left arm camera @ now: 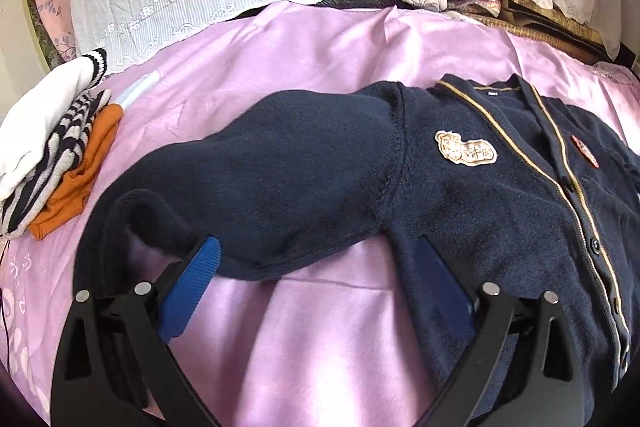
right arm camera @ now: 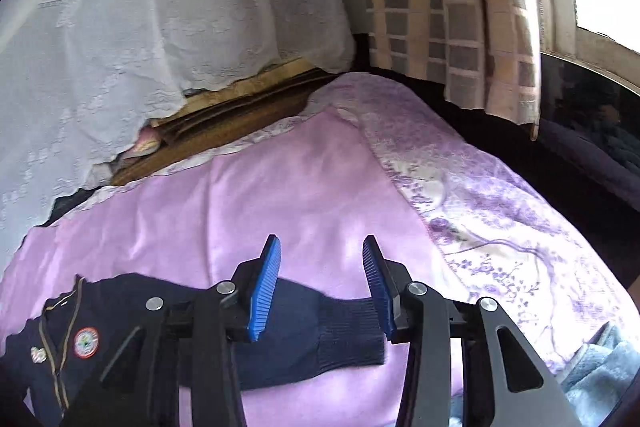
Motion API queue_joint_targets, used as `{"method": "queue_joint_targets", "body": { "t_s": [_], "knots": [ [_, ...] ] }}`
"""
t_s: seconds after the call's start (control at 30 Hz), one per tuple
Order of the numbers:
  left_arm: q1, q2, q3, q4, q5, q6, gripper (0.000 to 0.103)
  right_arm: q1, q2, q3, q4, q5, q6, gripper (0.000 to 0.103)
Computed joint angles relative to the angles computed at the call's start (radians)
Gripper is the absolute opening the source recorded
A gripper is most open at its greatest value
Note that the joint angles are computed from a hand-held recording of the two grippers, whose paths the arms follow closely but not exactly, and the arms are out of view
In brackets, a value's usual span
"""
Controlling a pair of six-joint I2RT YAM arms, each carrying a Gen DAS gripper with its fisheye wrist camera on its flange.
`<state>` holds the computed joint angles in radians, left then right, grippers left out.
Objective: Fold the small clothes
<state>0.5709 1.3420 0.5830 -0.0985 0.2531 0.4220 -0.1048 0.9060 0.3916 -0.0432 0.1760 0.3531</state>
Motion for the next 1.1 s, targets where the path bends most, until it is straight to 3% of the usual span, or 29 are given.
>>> {"method": "queue_joint_targets", "body": {
  "t_s": [0.03,0.1,0.13,0.23,0.33,0.4,0.53,0.57,0.67,0.7,0.8,0.87,0.93,1.0,1.03,1.07,1.1],
  "knots": [
    [0.051,-0.018,0.012,-0.032,0.03,0.017,0.095,0.049,-0.015,-0.017,0.017,-0.021,-0.003,0.048],
    [0.187,-0.042,0.042,-0.104,0.102,0.07,0.095,0.191,0.003,-0.027,0.052,-0.009,0.013,0.07],
    [0.258,-0.041,0.068,-0.151,0.145,0.107,0.095,0.267,0.038,-0.032,0.09,0.013,0.021,0.072],
    [0.452,0.014,0.155,-0.273,0.198,0.219,0.095,0.464,0.185,-0.003,0.18,0.082,0.016,0.073],
    [0.589,0.141,0.253,-0.389,0.235,0.314,0.095,0.62,0.258,0.031,0.167,0.179,0.009,0.075],
    [0.633,0.224,0.294,-0.424,0.248,0.32,0.095,0.699,0.267,0.036,0.154,0.264,0.016,0.079],
    [0.616,0.307,0.317,-0.417,0.28,0.263,0.092,0.745,0.245,0.036,0.124,0.28,0.051,0.079],
    [0.603,0.3,0.305,-0.392,0.284,0.251,0.081,0.739,0.223,0.02,0.124,0.27,0.055,0.08],
    [0.558,0.245,0.251,-0.289,0.269,0.233,0.031,0.741,0.184,-0.003,0.118,0.268,0.08,0.08],
    [0.545,0.224,0.236,-0.258,0.248,0.232,0.02,0.738,0.172,-0.012,0.119,0.267,0.084,0.08],
    [0.559,0.174,0.233,-0.17,0.217,0.248,0.019,0.735,0.156,-0.021,0.114,0.268,0.092,0.08],
    [0.579,0.175,0.25,-0.024,0.146,0.246,0.022,0.725,0.152,-0.025,0.117,0.264,0.092,0.08],
    [0.593,0.26,0.351,-0.022,0.125,0.312,0.036,0.705,0.16,-0.029,0.127,0.236,0.093,0.08],
    [0.561,0.302,0.337,0.124,-0.047,0.336,0.04,0.699,0.174,-0.025,0.127,0.219,0.098,0.08],
    [0.565,0.317,0.342,0.145,-0.06,0.35,0.046,0.702,0.177,-0.024,0.127,0.218,0.097,0.08],
    [0.579,0.317,0.352,0.122,-0.033,0.346,0.061,0.708,0.18,-0.021,0.126,0.227,0.094,0.08],
    [0.596,0.297,0.35,0.095,0.008,0.332,0.066,0.717,0.18,-0.02,0.124,0.241,0.092,0.08]
  ]
}}
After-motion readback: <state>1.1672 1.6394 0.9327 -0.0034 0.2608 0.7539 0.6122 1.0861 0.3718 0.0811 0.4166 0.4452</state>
